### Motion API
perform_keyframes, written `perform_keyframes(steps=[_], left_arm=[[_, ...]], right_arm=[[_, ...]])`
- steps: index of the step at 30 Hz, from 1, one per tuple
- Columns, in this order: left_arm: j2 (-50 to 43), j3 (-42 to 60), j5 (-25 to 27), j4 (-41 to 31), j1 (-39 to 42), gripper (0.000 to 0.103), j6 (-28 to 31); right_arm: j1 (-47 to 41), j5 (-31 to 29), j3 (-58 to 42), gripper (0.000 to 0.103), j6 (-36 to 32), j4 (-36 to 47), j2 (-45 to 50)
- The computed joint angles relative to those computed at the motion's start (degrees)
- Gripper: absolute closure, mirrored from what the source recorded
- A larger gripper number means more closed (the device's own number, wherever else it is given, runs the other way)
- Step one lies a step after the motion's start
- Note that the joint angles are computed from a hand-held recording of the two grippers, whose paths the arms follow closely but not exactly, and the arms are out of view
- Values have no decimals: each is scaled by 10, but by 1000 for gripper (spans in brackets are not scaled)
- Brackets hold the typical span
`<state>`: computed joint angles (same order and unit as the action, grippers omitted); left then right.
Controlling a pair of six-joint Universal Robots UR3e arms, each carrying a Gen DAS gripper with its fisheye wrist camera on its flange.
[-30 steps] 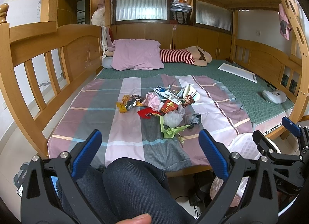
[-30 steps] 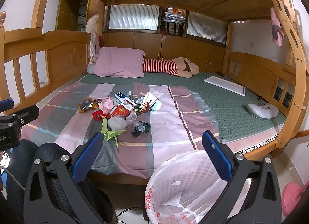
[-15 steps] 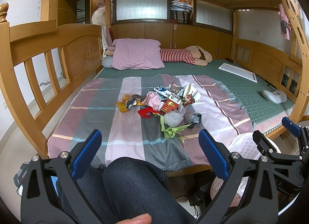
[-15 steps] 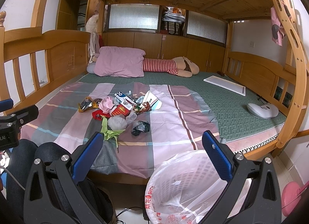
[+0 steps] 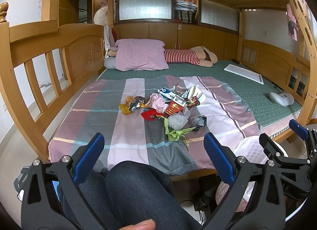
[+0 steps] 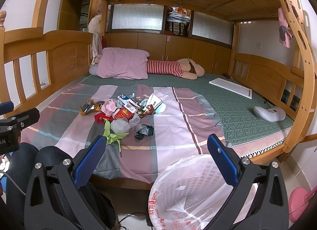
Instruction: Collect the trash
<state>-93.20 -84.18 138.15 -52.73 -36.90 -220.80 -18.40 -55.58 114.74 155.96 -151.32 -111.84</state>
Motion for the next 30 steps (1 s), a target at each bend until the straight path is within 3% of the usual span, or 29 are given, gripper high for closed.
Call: perform_keyframes(steps=[7, 11, 14, 16, 18, 19, 20, 22, 23, 25, 27, 30], left_arm=[[3, -2, -4, 1, 1, 3, 2], [91, -73, -44, 61, 72, 3, 19], [180, -136, -117, 84, 186, 3, 17], [220, -169, -186, 86, 269, 5, 46], [251, -210, -261, 112, 341, 21, 65], [261, -227, -309, 119, 383, 30, 74], [254, -226, -334, 113, 405, 33, 81], [220, -216, -354, 115, 435, 35, 101], [196, -206, -372, 120, 454, 35, 117], [144, -174, -421, 121, 500, 35, 150], [79, -123, -453, 116, 533, 28, 174], [-73, 8, -490, 105, 561, 16, 179]], right_arm=[[3, -3, 0, 2, 1, -4, 3], [13, -8, -5, 2, 0, -22, 24], [47, -34, -39, 2, 11, -23, 77], [55, 3, -80, 2, 0, 31, 119], [76, 22, -112, 4, -5, 53, 161], [107, -2, -131, 17, 1, 39, 195], [131, -24, -148, 30, 8, 31, 219], [172, -43, -206, 42, 27, 36, 283], [189, -49, -241, 43, 36, 47, 317], [226, -80, -306, 43, 55, 55, 377], [258, -112, -366, 42, 62, 59, 432], [299, -172, -486, 23, 79, 88, 532]])
